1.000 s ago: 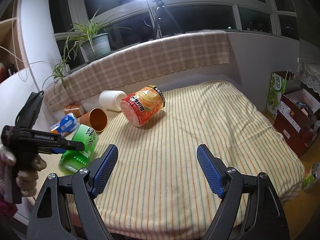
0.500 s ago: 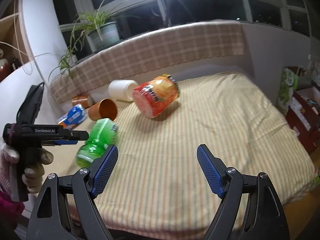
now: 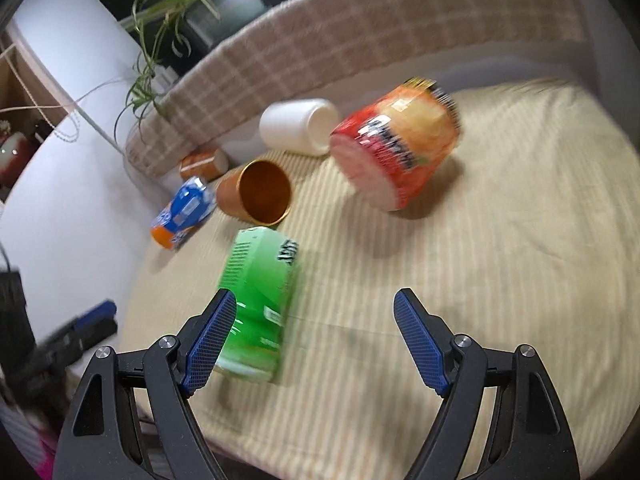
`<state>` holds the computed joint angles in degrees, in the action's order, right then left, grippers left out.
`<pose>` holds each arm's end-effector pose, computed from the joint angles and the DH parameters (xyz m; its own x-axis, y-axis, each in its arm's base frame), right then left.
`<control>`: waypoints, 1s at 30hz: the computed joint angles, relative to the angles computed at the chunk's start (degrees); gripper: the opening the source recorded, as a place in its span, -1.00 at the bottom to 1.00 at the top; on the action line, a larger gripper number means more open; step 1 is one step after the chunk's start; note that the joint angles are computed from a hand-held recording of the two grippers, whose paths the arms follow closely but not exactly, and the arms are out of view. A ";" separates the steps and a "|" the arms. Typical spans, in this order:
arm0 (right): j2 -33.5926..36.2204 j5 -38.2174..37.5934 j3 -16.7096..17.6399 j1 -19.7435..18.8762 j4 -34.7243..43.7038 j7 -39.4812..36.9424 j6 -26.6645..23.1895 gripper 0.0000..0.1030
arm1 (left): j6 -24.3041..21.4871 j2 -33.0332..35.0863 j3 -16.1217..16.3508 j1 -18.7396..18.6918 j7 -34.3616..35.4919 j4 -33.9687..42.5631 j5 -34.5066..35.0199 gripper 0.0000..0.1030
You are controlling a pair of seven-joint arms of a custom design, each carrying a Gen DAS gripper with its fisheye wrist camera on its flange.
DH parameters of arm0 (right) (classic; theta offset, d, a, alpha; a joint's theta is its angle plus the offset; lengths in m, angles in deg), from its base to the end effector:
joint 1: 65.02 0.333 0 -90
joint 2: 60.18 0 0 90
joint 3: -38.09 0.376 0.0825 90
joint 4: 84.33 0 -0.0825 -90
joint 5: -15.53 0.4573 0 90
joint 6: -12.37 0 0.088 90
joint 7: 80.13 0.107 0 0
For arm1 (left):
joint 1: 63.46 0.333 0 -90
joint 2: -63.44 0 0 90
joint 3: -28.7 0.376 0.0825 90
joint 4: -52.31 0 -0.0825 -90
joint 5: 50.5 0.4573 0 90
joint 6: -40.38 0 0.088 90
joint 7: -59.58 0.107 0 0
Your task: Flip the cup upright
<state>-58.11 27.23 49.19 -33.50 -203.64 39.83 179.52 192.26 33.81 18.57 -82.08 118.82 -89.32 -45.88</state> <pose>0.5000 0.4411 0.5258 0.1856 -0.8431 -0.5047 -0.8485 0.1216 -0.5151 0.4138 -0.2413 0.5757 -0.0941 -0.9789 0.1813 -0.7843 -0.0393 -0.6192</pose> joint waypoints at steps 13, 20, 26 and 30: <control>11.95 22.81 1.33 -2.00 17.32 -16.72 -17.72 0.57 | 0.14 -4.53 1.59 -2.54 -0.01 -5.24 -3.17 0.45; 16.66 22.21 1.33 -2.30 23.65 -15.72 -24.52 0.57 | 0.39 -4.07 1.73 -2.93 0.65 -5.47 -3.69 0.45; 17.94 19.43 1.01 -1.72 25.85 -15.51 -26.61 0.15 | 0.81 -3.79 2.05 -2.78 1.21 -5.52 -4.23 0.45; 17.79 18.41 0.92 -1.45 26.03 -15.98 -26.68 0.13 | 1.21 -3.72 1.83 -2.36 0.99 -5.43 -3.99 0.45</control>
<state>-40.31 45.64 50.10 -34.94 -177.60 23.85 152.84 193.46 30.09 20.40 -84.44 119.81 -94.75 -49.87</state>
